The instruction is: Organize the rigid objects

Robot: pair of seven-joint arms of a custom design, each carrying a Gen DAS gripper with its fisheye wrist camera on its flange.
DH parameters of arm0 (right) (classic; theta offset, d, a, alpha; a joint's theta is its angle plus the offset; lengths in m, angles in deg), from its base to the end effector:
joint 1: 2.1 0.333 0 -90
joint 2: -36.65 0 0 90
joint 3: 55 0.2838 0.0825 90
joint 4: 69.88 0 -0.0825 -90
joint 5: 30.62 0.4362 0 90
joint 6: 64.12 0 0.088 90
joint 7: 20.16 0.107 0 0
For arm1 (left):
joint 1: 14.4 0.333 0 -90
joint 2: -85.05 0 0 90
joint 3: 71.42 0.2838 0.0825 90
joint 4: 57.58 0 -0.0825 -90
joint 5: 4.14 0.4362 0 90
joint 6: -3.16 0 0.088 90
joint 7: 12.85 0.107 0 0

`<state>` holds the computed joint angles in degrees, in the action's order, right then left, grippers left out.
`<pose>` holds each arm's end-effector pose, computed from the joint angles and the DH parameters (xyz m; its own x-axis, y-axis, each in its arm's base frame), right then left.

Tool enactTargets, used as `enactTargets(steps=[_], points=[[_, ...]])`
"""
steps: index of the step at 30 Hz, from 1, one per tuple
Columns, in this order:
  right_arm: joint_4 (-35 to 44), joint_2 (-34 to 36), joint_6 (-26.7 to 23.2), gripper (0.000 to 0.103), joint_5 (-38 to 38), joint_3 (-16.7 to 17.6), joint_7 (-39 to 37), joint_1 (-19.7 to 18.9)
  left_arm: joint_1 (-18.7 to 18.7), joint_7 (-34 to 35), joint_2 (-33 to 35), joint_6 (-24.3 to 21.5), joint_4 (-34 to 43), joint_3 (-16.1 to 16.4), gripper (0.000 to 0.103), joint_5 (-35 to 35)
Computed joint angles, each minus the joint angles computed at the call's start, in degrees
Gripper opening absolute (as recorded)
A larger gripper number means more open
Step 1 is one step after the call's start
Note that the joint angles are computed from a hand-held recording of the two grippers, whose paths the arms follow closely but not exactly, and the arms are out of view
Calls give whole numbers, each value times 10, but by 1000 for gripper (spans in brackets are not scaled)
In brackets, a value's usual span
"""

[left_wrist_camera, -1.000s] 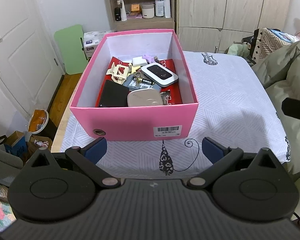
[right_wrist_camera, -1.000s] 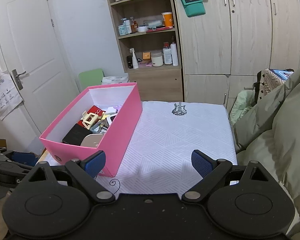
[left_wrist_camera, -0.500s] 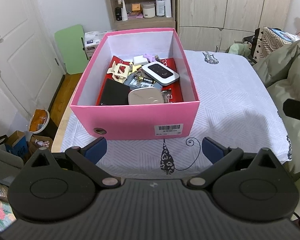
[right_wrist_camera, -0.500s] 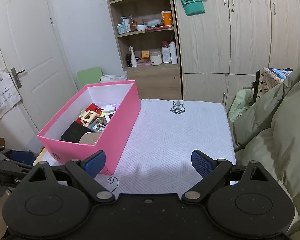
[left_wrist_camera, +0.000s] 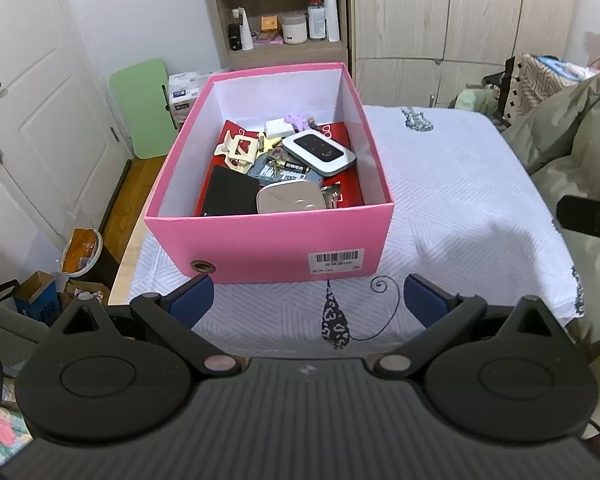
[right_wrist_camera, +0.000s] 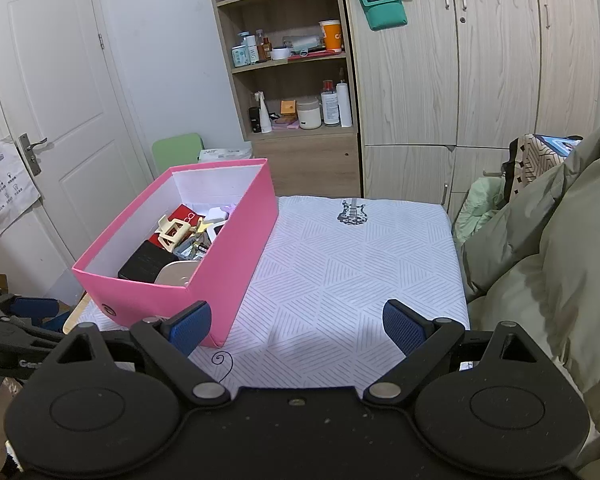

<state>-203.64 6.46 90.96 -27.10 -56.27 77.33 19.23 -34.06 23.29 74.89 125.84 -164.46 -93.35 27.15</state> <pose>0.4808 0.1718 0.5998 0.2496 -0.9530 -0.1719 -0.6440 -0.0308 -0.7644 0.4570 -0.3951 0.5996 0.0331 -0.9970 -0.0703 -0.7556 0.0211 -0.6547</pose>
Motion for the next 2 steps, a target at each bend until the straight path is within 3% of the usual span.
enactTargets(steps=[2], points=[[1,1,0,95,1,0,1,-1,0,0,-1,0,0,0,103,-1]])
